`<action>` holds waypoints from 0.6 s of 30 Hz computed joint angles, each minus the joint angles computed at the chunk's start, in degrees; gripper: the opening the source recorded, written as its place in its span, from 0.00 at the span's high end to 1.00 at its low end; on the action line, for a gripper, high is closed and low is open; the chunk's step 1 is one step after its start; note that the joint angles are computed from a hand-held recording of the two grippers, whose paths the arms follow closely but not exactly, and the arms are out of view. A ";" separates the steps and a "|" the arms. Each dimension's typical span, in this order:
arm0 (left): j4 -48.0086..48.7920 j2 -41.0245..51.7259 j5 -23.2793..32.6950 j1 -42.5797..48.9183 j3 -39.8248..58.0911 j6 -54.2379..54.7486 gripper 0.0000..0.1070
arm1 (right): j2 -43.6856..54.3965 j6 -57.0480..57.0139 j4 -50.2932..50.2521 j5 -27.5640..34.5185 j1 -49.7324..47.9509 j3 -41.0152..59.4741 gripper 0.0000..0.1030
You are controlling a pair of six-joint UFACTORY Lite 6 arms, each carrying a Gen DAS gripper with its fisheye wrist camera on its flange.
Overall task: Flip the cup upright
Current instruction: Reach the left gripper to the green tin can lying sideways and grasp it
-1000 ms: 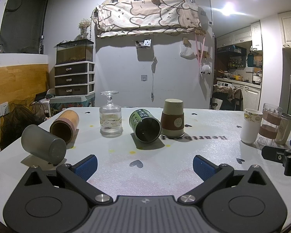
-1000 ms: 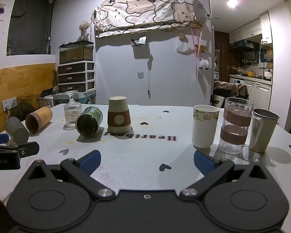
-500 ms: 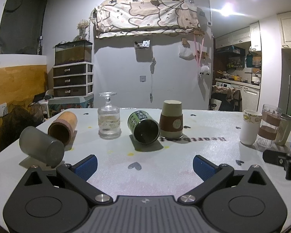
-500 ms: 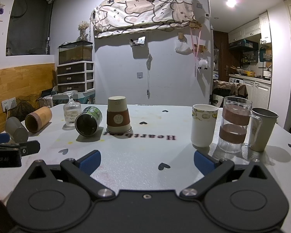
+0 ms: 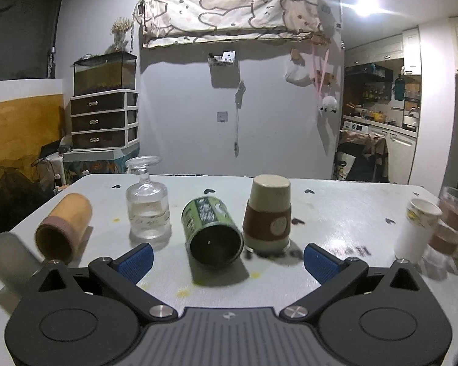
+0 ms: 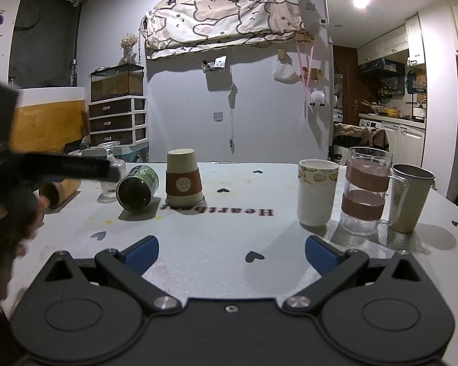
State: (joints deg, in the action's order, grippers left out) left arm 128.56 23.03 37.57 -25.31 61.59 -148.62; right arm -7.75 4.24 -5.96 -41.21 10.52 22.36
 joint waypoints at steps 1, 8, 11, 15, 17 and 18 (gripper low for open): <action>-0.23 1.74 -1.81 0.97 3.04 1.11 0.04 | -0.28 0.19 -0.29 -0.10 -0.20 -0.30 0.00; -13.96 17.36 -7.85 5.43 26.60 15.17 0.04 | -0.17 2.45 -3.71 -0.54 -2.51 -0.66 0.00; -23.04 24.48 -8.59 5.89 35.95 24.23 0.05 | -0.06 2.76 -4.27 -0.50 -3.12 -0.74 0.00; -33.09 32.57 -7.83 6.30 46.67 35.30 0.05 | -0.09 3.74 -5.35 -0.19 -4.37 -0.67 0.00; -37.54 35.18 -8.84 7.05 50.39 39.52 0.06 | -0.26 3.94 -5.58 -0.16 -4.65 -0.88 0.00; -40.66 36.83 -9.12 7.29 53.19 42.75 0.10 | -0.27 4.18 -5.88 0.05 -4.86 -0.74 0.00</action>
State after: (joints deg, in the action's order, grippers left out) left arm 87.90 59.86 28.44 -18.02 114.79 -105.87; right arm -8.02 8.42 -11.84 -41.15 5.66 21.62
